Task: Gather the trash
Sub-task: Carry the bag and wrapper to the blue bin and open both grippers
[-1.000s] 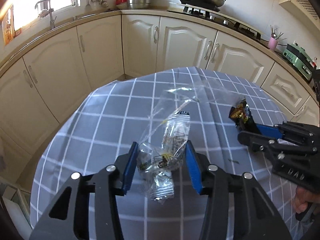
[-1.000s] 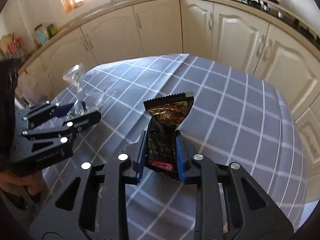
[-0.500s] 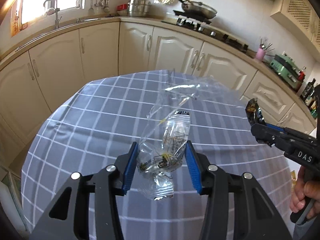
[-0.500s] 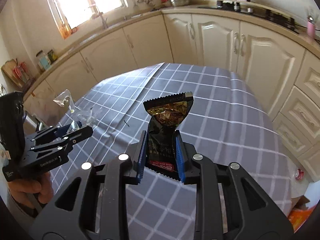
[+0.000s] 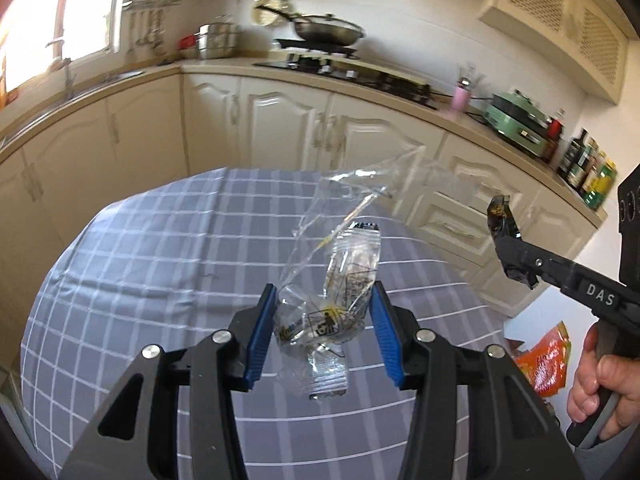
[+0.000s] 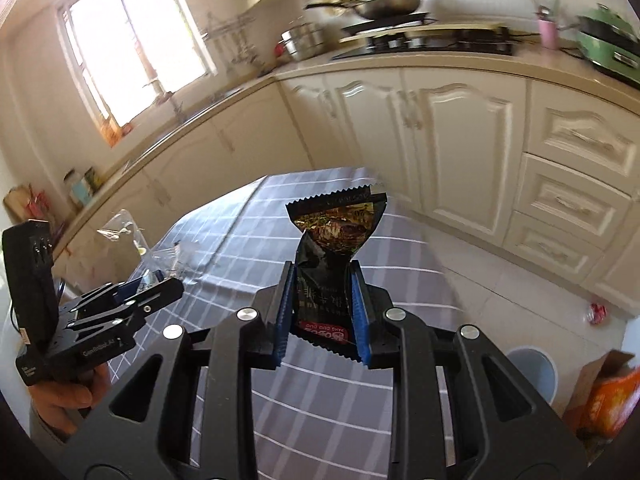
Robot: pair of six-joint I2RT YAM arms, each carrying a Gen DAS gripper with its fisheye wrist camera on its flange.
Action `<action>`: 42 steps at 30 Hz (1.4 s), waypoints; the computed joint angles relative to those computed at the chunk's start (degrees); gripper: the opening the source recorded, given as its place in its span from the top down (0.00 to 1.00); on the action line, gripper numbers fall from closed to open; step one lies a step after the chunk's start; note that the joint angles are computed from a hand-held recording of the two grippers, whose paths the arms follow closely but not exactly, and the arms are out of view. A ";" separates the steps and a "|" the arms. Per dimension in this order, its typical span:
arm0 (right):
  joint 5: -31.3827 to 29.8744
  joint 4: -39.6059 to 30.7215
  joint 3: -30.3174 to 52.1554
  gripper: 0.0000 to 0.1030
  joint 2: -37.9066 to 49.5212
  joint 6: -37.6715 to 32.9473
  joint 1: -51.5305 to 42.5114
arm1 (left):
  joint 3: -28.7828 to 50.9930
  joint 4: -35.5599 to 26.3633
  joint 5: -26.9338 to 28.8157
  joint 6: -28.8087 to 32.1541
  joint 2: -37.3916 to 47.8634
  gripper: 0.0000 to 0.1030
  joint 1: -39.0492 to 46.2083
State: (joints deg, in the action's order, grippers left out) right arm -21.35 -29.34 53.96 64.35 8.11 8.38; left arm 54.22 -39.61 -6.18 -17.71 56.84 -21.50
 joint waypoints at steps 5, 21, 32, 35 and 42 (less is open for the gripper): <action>-7.25 -3.41 -1.34 0.75 -3.16 -4.74 -14.04 | 6.30 2.11 -5.78 -3.74 8.44 0.56 -12.91; -19.07 -9.32 1.65 0.74 13.81 -25.18 -56.50 | 34.45 6.04 -4.15 -4.74 45.91 0.55 -31.86; -15.68 -3.26 1.95 0.74 29.06 -23.31 -58.41 | 58.80 -3.66 2.78 -5.66 71.44 0.55 -33.75; -15.46 -1.44 2.79 0.74 33.48 -21.48 -58.14 | 66.05 -7.00 3.75 -5.44 77.39 0.55 -33.88; -13.78 1.02 6.08 0.66 42.14 -17.21 -57.64 | 87.74 -18.63 8.37 -4.55 92.60 0.34 -33.30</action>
State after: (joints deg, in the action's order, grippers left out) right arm -35.14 -28.32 60.05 106.49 -9.10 -49.26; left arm 141.95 -58.25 2.18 -22.26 149.44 -54.80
